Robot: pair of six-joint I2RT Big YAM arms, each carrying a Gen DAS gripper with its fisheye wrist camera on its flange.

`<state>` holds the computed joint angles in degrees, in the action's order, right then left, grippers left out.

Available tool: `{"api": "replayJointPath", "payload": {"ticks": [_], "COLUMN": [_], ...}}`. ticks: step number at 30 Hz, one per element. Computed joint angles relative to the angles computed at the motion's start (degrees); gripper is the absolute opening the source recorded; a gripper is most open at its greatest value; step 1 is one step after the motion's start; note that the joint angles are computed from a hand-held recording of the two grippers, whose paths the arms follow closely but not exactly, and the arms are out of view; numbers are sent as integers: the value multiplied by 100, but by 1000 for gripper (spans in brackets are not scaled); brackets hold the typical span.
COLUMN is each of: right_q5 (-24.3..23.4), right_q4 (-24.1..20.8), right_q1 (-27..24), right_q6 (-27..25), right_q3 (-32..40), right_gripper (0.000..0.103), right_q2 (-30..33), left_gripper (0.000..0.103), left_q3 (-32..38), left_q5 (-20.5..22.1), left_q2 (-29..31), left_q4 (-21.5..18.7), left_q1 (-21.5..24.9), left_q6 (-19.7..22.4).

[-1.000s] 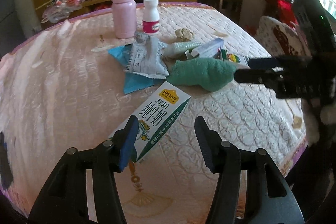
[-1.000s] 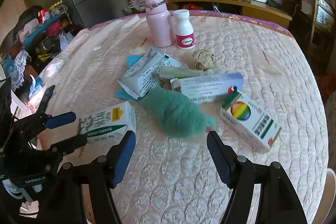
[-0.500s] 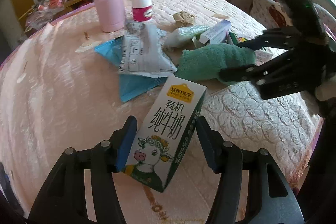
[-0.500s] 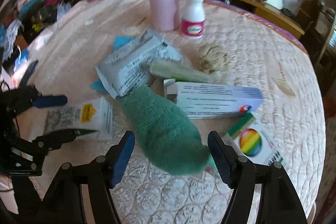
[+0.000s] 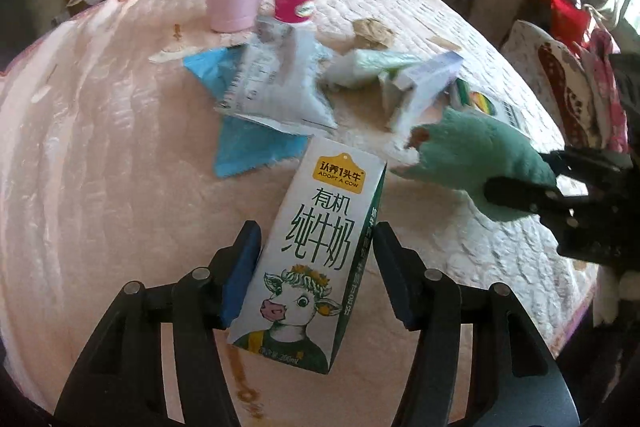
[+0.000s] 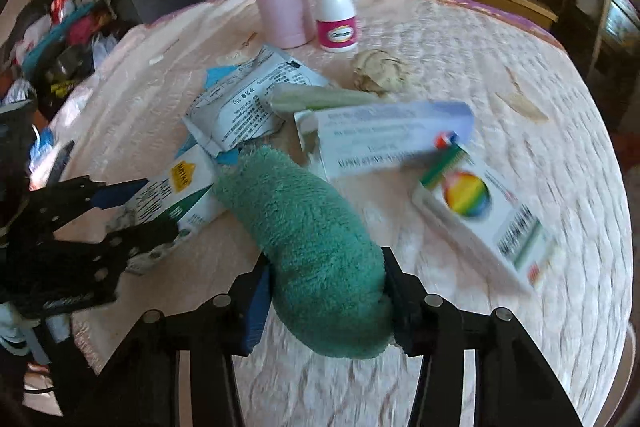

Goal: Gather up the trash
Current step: 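Grasp the milk carton with the left tool while the right tool grasps the green cloth, then carry the milk carton and green cloth in both tools over the white bucket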

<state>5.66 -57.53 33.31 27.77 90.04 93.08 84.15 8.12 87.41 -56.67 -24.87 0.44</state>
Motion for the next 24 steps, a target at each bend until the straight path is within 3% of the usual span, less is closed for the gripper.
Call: {"api": "replayJointPath", "payload": {"ticks": [2, 8, 11, 13, 16, 24], "right_q5": [-65, -97, -8, -40, -79, -48], "right_q4": [-95, -220, -91, 58, 355, 787], "right_q1": [23, 82, 117, 115, 115, 100], "right_q6": [202, 395, 303, 354, 470, 891], "right_q3": [-149, -264, -236, -342, -623, -1144], "right_gripper": [48, 56, 57, 57, 48, 47], "right_q2": [-128, -134, -52, -91, -322, -1115], "left_gripper": [57, 58, 56, 55, 54, 53], "left_q3": [-36, -15, -34, -181, -320, -383], "left_q5": [-297, -463, -579, -588, -629, -819], "left_q2": [-30, 42, 100, -27, -222, -577], "left_q4": [45, 23, -153, -35, 98, 372], "left_q1": [-111, -171, -240, -261, -318, -689], "left_q6": [-19, -211, -302, -443, -590, -808]}}
